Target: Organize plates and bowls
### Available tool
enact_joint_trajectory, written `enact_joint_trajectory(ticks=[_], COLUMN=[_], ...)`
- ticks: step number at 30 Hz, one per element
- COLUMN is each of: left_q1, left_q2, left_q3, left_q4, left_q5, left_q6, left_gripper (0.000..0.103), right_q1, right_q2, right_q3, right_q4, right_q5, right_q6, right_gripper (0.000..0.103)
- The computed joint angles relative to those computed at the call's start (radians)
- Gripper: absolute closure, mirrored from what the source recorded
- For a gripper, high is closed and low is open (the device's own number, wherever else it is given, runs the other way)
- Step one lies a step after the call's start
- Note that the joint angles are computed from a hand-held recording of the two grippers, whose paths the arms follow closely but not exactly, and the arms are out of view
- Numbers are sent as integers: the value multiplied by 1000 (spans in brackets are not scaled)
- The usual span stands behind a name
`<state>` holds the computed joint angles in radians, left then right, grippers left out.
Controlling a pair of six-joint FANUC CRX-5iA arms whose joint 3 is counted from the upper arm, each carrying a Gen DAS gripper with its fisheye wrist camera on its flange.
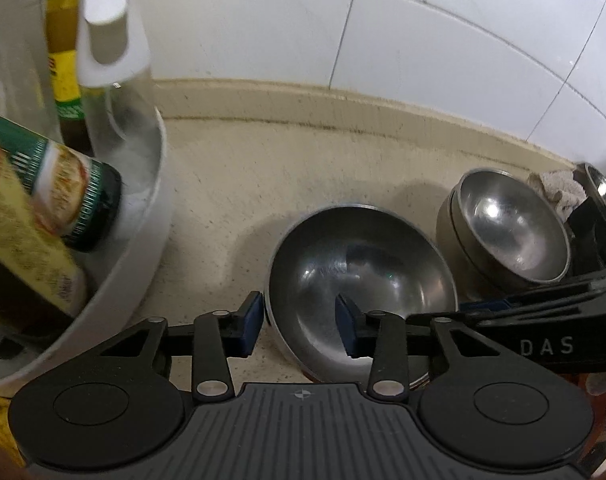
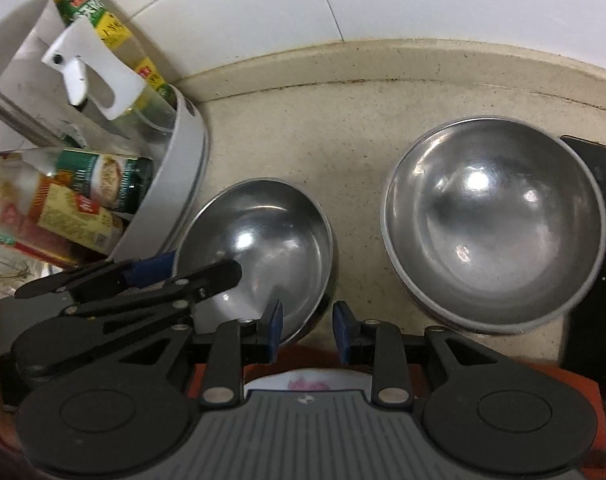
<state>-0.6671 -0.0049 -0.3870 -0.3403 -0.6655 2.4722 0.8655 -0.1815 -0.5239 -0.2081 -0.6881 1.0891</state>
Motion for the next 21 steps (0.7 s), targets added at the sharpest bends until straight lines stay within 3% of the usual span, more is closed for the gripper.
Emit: enact_joint_trajectory(ticks=[8,21], left_q1=[19,-34], left_q2=[39,24], left_q3=[8,57], left_q4=[-2,-90], left_q5=[15,-66], left_q6=[-18,45], left_gripper=[68,67], right_q1=[-9,1], right_q2=[52,38], right_q3=[12,-6], right_q4=[-29,-21], right_q5=[31,64], right_q6=[27,4], right_gripper=[82,87])
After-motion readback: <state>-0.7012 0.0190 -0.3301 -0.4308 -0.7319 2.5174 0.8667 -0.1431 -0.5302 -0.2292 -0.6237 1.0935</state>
